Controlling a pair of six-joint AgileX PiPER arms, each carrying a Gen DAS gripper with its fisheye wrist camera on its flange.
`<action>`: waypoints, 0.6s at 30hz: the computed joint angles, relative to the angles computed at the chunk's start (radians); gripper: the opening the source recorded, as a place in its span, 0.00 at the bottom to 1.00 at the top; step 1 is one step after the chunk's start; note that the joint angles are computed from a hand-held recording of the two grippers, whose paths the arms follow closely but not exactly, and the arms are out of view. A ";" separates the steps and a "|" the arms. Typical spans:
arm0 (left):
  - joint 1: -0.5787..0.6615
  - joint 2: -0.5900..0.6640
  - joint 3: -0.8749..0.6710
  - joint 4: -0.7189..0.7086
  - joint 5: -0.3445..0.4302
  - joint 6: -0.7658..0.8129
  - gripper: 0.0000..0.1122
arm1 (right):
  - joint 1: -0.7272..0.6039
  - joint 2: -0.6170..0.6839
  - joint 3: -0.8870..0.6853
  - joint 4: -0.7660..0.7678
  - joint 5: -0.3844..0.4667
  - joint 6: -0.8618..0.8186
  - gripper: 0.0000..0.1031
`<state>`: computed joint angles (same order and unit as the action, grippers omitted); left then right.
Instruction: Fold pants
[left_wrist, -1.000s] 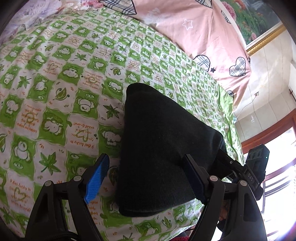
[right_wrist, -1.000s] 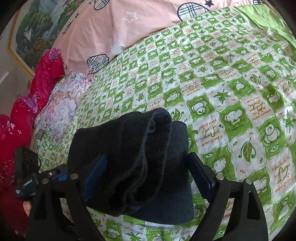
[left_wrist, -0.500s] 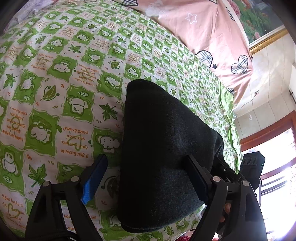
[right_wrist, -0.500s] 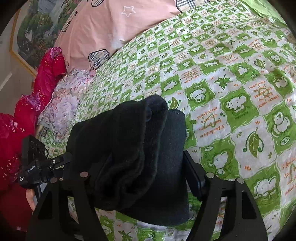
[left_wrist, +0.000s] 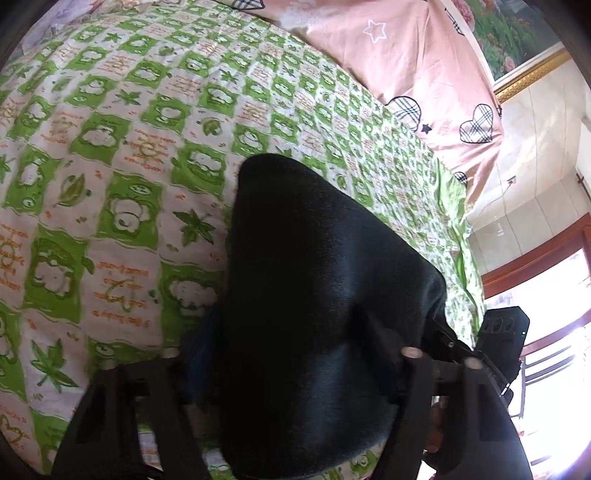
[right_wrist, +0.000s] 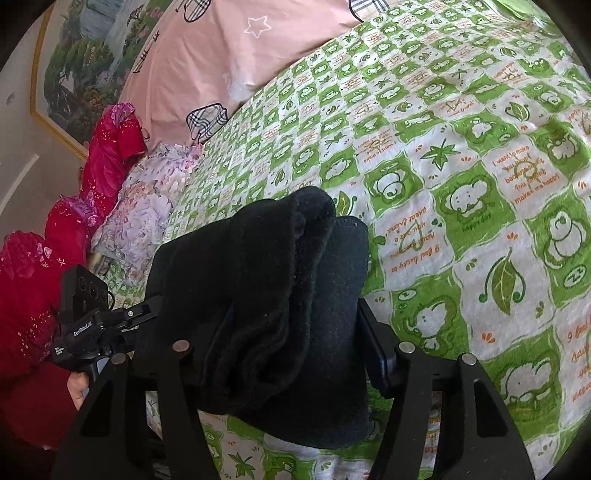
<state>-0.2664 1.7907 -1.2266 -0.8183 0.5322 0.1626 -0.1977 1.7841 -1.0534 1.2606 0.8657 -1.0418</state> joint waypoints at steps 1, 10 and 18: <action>-0.005 -0.003 0.004 0.012 -0.013 -0.013 0.57 | -0.001 0.001 0.002 0.005 0.001 -0.006 0.62; -0.028 -0.057 0.055 0.032 -0.066 -0.031 0.38 | 0.010 -0.026 0.006 0.004 0.009 -0.003 0.54; -0.024 -0.163 0.112 0.061 -0.066 -0.080 0.29 | 0.030 -0.055 -0.025 0.007 0.040 0.027 0.52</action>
<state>-0.2905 1.6272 -1.1147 -0.7569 0.4660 0.0828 -0.1677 1.7291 -1.0785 1.2674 0.9060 -1.0149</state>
